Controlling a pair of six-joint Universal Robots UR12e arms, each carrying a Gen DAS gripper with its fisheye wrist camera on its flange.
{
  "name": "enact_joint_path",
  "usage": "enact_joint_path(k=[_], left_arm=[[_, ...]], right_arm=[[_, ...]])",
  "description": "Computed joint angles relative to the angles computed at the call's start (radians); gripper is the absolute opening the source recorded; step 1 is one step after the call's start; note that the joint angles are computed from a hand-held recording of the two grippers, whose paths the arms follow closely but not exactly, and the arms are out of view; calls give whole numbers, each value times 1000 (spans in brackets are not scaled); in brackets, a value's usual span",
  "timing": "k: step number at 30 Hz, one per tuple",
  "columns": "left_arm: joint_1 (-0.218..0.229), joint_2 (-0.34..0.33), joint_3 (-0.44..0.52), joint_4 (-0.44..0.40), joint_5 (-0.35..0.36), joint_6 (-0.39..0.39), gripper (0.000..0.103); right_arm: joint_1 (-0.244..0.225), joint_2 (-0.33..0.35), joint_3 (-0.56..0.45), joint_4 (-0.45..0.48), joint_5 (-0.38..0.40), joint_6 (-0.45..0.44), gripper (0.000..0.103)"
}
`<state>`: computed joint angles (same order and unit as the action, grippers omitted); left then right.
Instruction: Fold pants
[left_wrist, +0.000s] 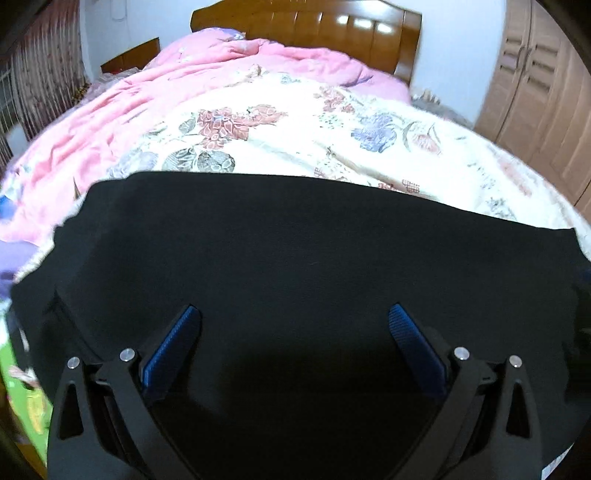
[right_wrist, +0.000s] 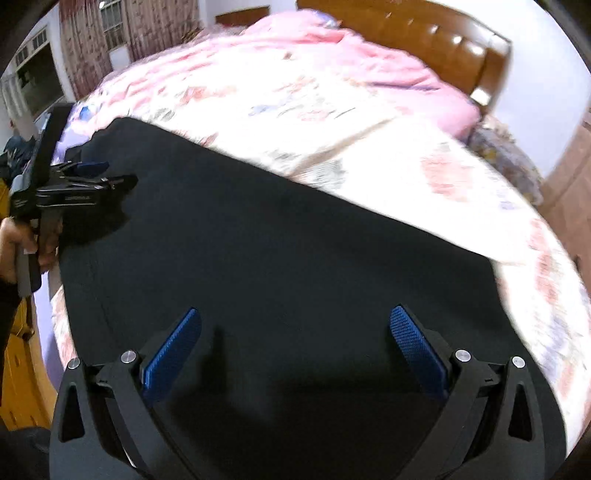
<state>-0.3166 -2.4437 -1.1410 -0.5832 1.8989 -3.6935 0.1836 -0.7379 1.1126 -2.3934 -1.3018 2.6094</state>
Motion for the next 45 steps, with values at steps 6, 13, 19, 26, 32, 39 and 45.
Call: enact_joint_path(k=[6, 13, 19, 26, 32, 39, 45], left_arm=[[-4, -1, -12, 42, 14, 16, 102], [-19, 115, -192, 193, 112, -53, 101], [83, 249, -440, 346, -19, -350, 101], [85, 272, -413, 98, 63, -410, 101], [58, 343, -438, -127, 253, -536, 101], [41, 403, -520, -129, 281, -518, 101], [46, 388, -542, 9, 208, -476, 101]], right_arm=[[-25, 11, 33, -80, 44, 0, 99], [-14, -17, 89, -131, -30, 66, 99], [48, -4, 38, -95, 112, -76, 99], [147, 45, -59, -14, 231, -242, 99], [227, 109, -169, 31, 237, -333, 92], [284, 161, -249, 66, 99, -342, 68], [280, 156, -196, -28, 68, -391, 48]])
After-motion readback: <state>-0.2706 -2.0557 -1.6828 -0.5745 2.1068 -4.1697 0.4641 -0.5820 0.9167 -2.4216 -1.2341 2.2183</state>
